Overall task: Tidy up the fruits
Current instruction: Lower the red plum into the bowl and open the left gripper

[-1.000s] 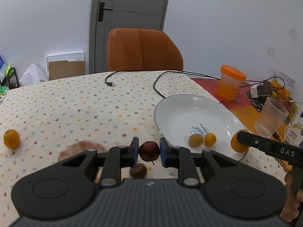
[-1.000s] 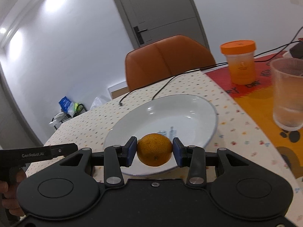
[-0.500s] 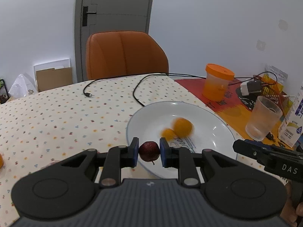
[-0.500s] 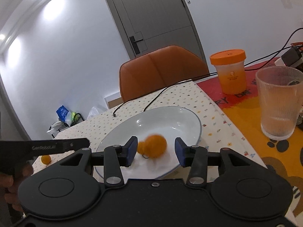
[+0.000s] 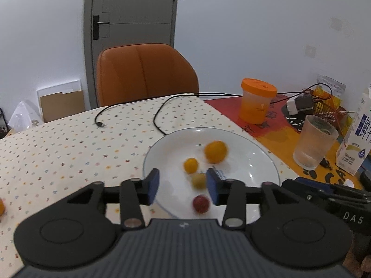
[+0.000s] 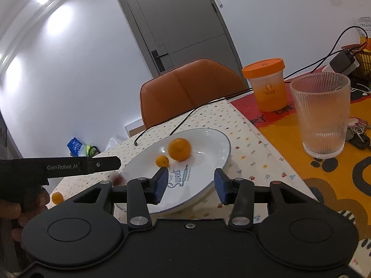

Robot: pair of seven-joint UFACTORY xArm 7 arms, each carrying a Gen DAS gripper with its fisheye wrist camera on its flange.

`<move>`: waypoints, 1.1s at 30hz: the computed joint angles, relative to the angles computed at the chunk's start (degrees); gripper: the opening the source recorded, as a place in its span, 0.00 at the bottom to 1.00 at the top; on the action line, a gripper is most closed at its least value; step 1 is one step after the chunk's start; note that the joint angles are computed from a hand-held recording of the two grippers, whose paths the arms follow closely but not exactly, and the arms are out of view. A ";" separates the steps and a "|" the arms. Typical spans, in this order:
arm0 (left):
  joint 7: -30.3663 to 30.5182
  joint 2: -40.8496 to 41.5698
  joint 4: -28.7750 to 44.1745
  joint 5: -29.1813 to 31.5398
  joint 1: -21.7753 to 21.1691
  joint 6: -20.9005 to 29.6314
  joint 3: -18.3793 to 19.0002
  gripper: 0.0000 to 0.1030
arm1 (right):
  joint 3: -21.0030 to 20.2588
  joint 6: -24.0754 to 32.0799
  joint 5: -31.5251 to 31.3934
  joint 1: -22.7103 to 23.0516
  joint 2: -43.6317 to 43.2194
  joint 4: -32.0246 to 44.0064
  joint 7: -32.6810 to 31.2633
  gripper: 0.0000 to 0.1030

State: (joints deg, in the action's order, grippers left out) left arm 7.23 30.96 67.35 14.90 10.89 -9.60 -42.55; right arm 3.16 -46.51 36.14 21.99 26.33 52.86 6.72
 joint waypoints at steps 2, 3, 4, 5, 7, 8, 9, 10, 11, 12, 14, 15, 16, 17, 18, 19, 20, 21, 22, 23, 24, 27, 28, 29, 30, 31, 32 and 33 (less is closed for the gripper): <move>-0.31 -0.81 -0.34 -0.32 -0.37 -0.42 1.27 0.53 | 0.06 0.11 -0.45 -0.07 0.01 0.10 0.11 0.44; -0.71 -1.43 -0.54 -0.64 -0.93 -0.69 2.29 0.57 | 0.10 0.19 -0.61 -0.03 -0.01 0.14 0.09 0.44; -1.23 -1.98 -0.69 -0.95 -1.36 -0.98 3.30 0.60 | 0.14 0.15 -0.69 0.07 -0.02 0.13 0.07 0.45; -1.68 -2.26 -0.86 -0.93 -1.14 -1.15 3.58 0.62 | 0.17 0.16 -0.74 0.17 0.03 0.24 0.03 0.45; -2.81 -2.96 -1.48 -0.87 -0.97 -2.01 4.54 0.71 | 0.24 0.23 -0.76 0.38 0.17 0.47 0.00 0.48; -3.40 -3.34 -1.82 -0.62 -1.01 -2.38 5.10 0.74 | 0.26 0.32 -0.73 0.52 0.28 0.72 -0.08 0.49; -4.03 -3.78 -2.20 -0.40 -1.23 -2.75 5.96 0.76 | 0.27 0.35 -0.69 0.67 0.31 0.85 -0.19 0.50; -4.66 -4.14 -2.47 -0.02 -1.29 -2.89 6.57 0.78 | 0.29 0.37 -0.57 0.88 0.39 0.99 -0.37 0.51; -5.28 -4.52 -2.77 0.37 -1.24 -2.90 7.08 0.78 | 0.29 0.49 -0.44 1.09 0.50 1.25 -0.59 0.52; -5.84 -4.82 -3.04 0.88 -0.81 -2.74 7.17 0.78 | 0.27 0.73 -0.19 1.33 0.66 1.65 -0.91 0.53; -6.65 -5.29 -3.56 1.91 0.74 -2.32 6.67 0.79 | 0.23 1.26 0.37 1.80 0.79 2.21 -1.51 0.54; -6.98 -5.68 -3.79 2.13 1.17 -2.22 6.84 0.80 | 0.22 1.56 0.59 2.05 0.94 2.62 -1.85 0.56; -7.25 -6.14 -4.07 2.17 1.18 -2.37 7.38 0.80 | 0.20 1.75 0.77 2.27 1.02 2.89 -2.12 0.58; -7.55 -6.56 -4.36 2.22 1.09 -2.62 8.00 0.80 | 0.15 2.11 1.07 2.56 1.16 3.36 -2.56 0.58; -7.95 -7.03 -4.68 2.25 1.06 -2.87 8.65 0.81 | 0.11 2.55 1.35 2.86 1.26 3.81 -3.03 0.59; -8.44 -7.35 -4.97 2.43 1.43 -3.12 8.95 0.82 | 0.10 3.03 1.46 3.10 1.32 4.23 -3.43 0.60; -9.01 -7.63 -5.35 2.84 2.16 -3.35 8.84 0.82 | 0.10 3.35 1.33 3.23 1.32 4.46 -3.67 0.61; -9.60 -7.91 -5.57 3.12 2.41 -3.43 9.13 0.82 | 0.04 3.71 1.36 3.52 1.40 4.88 -4.15 0.62; -10.16 -8.18 -5.79 3.42 2.62 -3.51 9.43 0.82 | -0.07 4.08 1.61 3.90 1.50 5.36 -4.75 0.63; -10.70 -8.44 -6.01 3.71 2.84 -3.62 9.77 0.82 | -0.15 4.42 1.72 4.14 1.63 5.82 -5.16 0.63; -11.21 -8.67 -6.23 4.02 3.02 -3.75 10.10 0.82 | -0.14 4.71 1.60 4.31 1.73 6.21 -5.45 0.64; -12.76 -9.13 -6.68 5.03 3.58 -3.88 10.81 0.82 | -0.30 5.65 1.79 5.01 2.21 7.58 -6.43 0.67; -13.24 -9.17 -6.78 5.37 3.87 -3.78 10.88 0.82 | -0.40 6.05 1.82 5.21 2.43 8.13 -6.78 0.68; -13.61 -9.12 -6.83 5.68 4.14 -3.71 10.93 0.82 | -0.46 6.36 1.75 5.32 2.56 8.46 -6.99 0.68; -13.86 -9.04 -6.85 5.94 4.26 -3.63 11.08 0.82 | -0.56 6.81 1.72 5.50 2.70 8.93 -7.34 0.69; -14.02 -9.02 -6.90 5.99 4.01 -3.54 11.56 0.82 | -0.66 7.15 1.83 5.74 2.80 9.29 -7.65 0.69; -14.09 -8.96 -6.87 5.95 3.67 -3.39 12.11 0.82 | -0.78 7.57 1.85 5.94 2.91 9.70 -7.99 0.70; -14.09 -8.91 -6.84 5.82 3.25 -3.27 12.65 0.82 | -0.89 7.84 1.85 6.11 3.02 10.00 -8.26 0.71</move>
State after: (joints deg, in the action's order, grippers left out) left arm -6.86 22.06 60.50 20.72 14.14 -12.86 -29.90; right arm 2.27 -38.66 37.99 28.10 29.35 62.86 -1.53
